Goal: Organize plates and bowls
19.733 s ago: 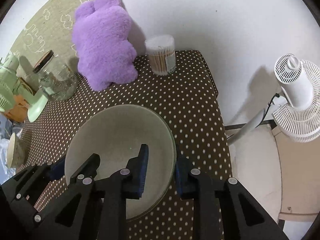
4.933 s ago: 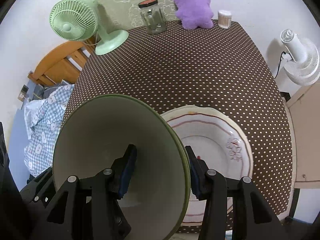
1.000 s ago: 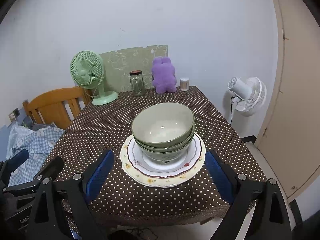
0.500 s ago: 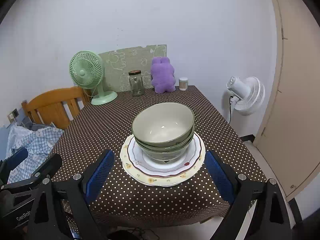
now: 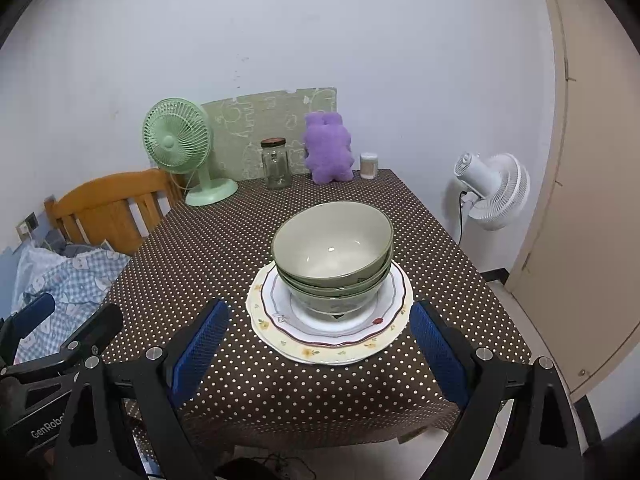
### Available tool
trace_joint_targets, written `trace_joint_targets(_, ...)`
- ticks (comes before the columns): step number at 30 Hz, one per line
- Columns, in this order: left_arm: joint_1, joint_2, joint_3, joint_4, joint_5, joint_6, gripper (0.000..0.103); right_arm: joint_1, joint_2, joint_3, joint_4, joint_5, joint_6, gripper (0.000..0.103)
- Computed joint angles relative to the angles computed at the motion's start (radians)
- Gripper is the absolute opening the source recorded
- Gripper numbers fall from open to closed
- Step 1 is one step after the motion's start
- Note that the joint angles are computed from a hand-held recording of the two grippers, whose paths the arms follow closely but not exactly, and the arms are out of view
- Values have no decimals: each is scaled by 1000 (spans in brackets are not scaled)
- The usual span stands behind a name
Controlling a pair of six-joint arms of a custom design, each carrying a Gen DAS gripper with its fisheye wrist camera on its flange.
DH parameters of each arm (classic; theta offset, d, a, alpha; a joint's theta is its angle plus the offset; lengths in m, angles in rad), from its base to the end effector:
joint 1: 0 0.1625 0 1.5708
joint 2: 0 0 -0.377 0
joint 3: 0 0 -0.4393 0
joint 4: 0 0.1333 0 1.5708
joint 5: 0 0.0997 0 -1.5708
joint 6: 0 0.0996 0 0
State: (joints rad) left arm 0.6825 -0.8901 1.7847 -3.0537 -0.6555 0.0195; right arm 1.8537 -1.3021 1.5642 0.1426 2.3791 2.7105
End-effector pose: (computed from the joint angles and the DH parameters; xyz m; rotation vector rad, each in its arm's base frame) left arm -0.3541 -0.5613 0.1177 0.7028 2.2262 -1.1131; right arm 0.2119 -0.5095 0.2934 0.1681 -2.0442 1.2359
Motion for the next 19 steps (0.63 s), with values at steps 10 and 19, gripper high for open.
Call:
trace_joint_targets(10,5,-4,2,-11,-5,6,103,8,10,-6,1,14,-5,94)
trace_joint_targets(19,4,-9,4,-7,-9,7,103,14,8,-5,1,23,-2,94)
